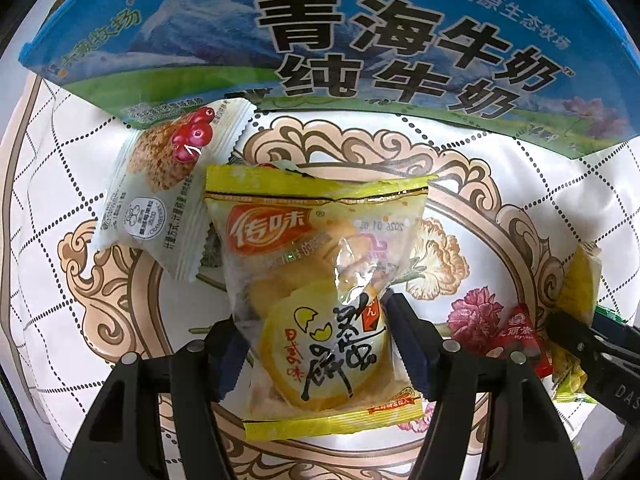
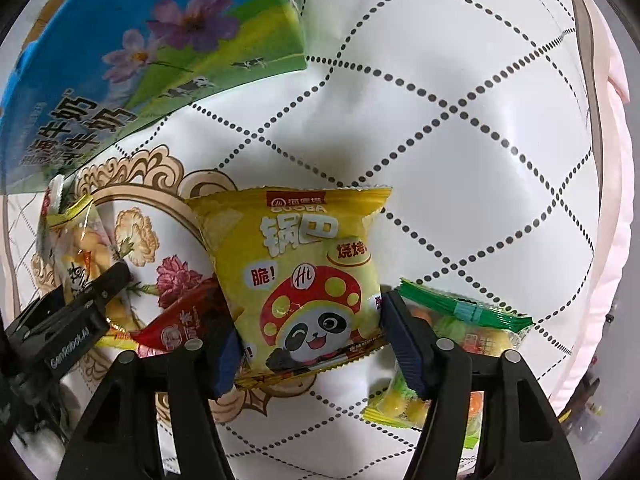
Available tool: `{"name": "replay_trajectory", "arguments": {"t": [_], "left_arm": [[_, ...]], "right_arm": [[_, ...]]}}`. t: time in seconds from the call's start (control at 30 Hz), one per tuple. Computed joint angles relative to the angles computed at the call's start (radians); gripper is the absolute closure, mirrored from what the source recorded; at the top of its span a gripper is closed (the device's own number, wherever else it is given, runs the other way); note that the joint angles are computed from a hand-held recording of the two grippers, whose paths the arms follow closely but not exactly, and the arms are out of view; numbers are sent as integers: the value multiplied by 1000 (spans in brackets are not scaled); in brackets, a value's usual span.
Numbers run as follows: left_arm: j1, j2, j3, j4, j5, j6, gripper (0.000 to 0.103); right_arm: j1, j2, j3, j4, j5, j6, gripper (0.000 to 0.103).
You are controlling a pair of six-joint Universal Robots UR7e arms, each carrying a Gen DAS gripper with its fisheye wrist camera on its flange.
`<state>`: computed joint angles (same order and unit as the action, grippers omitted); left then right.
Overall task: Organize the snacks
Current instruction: 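Carry both yellow packets into the box and open both tools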
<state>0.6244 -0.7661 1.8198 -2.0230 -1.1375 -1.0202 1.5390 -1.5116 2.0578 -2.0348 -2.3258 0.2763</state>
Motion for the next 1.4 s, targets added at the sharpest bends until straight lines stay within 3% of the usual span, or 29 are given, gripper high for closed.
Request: {"name": "replay_trajectory", "arguments": {"t": [0.17, 0.23, 0.43, 0.7, 0.83, 1.07, 1.23, 1.3, 1.4], "left_arm": [[-5, 2, 10, -26, 20, 9, 43], [-13, -1, 20, -32, 26, 3, 45], [-50, -38, 70, -78, 33, -37, 47], [-133, -97, 121, -76, 41, -48, 47], [-157, -143, 123, -79, 51, -49, 47], [-151, -195, 0, -42, 129, 53, 47], [-54, -153, -173, 35, 185, 174, 47], [-25, -141, -222, 85, 208, 191, 47], [57, -77, -360, 190, 185, 224, 47]], "right_arm": [[6, 49, 3, -50, -49, -5, 26], [19, 50, 60, -113, -66, -12, 26], [70, 2, 167, -222, -98, -22, 39], [141, -131, 268, -244, -47, -20, 45], [210, -195, 272, -215, 5, -5, 46], [330, -177, 113, -169, 122, -2, 46], [354, -26, -78, -174, 182, -57, 46], [333, 51, -166, -175, 189, -101, 46], [297, 173, -289, -149, 205, -124, 46]]}}
